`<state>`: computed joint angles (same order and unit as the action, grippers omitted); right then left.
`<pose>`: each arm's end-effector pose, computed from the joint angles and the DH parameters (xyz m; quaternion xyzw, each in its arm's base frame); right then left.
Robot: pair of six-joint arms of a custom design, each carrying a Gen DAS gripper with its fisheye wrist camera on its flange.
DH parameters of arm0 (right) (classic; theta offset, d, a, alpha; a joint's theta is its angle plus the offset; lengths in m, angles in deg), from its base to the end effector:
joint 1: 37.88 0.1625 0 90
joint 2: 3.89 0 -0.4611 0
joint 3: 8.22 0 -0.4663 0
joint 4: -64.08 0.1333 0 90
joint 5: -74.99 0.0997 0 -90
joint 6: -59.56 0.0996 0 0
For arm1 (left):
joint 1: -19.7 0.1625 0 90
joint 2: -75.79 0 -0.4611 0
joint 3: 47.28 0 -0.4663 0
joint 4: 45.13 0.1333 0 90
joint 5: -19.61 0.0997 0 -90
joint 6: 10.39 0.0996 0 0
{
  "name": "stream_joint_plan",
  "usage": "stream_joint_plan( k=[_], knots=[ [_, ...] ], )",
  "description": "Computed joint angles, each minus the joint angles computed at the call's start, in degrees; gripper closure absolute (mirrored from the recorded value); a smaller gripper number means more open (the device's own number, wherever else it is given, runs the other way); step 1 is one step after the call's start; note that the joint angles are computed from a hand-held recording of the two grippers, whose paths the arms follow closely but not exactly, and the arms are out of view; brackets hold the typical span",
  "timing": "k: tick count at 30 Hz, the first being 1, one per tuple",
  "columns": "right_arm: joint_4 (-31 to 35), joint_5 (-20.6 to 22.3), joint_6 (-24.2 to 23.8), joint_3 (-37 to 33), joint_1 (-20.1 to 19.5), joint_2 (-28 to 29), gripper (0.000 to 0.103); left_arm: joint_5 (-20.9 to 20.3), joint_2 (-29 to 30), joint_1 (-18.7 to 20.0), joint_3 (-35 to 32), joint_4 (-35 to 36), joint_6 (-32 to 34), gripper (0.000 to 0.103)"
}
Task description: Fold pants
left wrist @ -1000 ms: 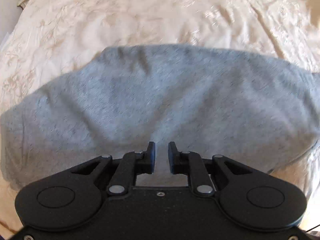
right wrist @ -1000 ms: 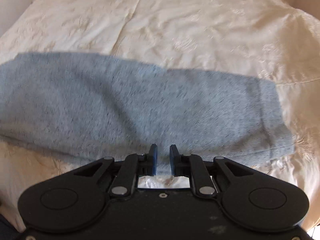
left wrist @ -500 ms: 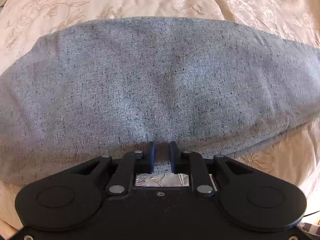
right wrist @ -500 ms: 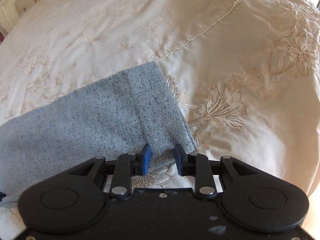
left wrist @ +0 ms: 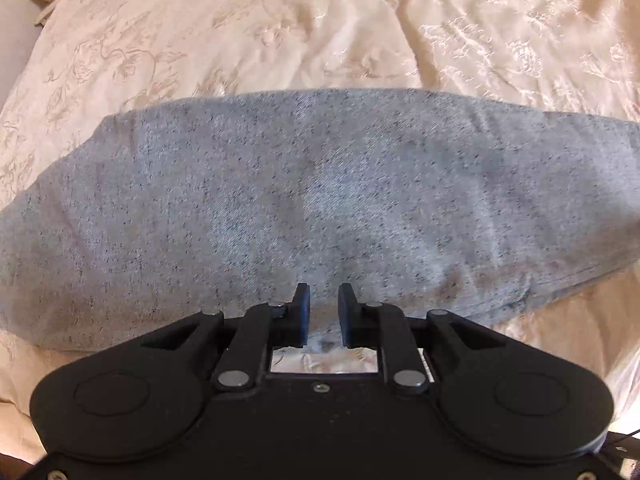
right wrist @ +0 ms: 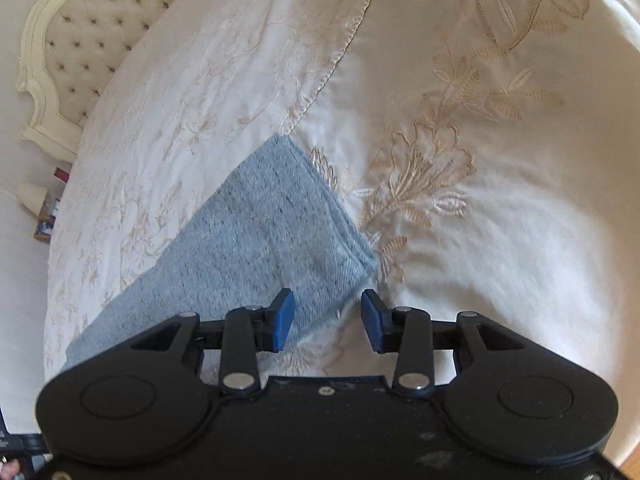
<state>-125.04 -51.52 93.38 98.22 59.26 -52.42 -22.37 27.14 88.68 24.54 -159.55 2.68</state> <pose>0.1581 -0.6663 0.1184 -0.3124 -0.8395 0.4157 0.1577 -0.1058 -0.8533 0.2607 0.2635 0.8746 -0.0381 0.4052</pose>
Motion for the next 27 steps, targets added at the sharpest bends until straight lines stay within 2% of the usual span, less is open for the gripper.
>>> stream_joint_plan(
  k=[8,12,13,14,15,16,18,21,25,27],
  knots=[
    [0.2,7.0,-6.0,-3.5,-4.3,0.2,0.063,-7.6,9.0,-1.2,-10.0,3.0,-1.5,0.078],
    [0.6,11.7,-8.6,-3.8,-5.4,0.1,0.061,-6.2,15.6,-0.9,-16.7,4.1,-4.0,0.078],
    [1.4,12.5,-8.9,-3.6,-5.4,-0.2,0.065,-5.5,17.6,-0.5,-19.3,6.6,-5.8,0.079],
    [2.5,12.3,-9.2,-3.5,-5.2,-0.4,0.074,-4.6,19.4,-0.3,-21.8,9.2,-7.0,0.079],
    [2.9,12.3,-9.1,-3.4,-4.9,-0.5,0.094,-3.9,20.6,-0.1,-23.0,10.2,-7.3,0.079],
    [2.8,12.4,-8.9,-3.2,-4.7,-0.8,0.093,-3.5,20.9,-0.1,-23.1,9.5,-7.1,0.081],
    [1.9,12.4,-9.0,-3.0,-3.9,-1.1,0.093,-3.4,21.2,-0.4,-24.0,11.5,-7.9,0.086],
    [3.0,10.7,-10.5,-4.1,-2.2,-1.1,0.093,-4.9,18.8,-0.8,-22.0,10.7,-5.4,0.084],
    [3.5,9.6,-10.4,-4.9,-1.3,-1.1,0.093,-9.9,11.4,-0.3,-13.7,8.4,-6.6,0.084],
    [4.7,9.0,-10.2,-5.6,-1.0,-1.1,0.093,-12.7,8.3,0.3,-10.0,10.0,-8.2,0.084]
  ],
)
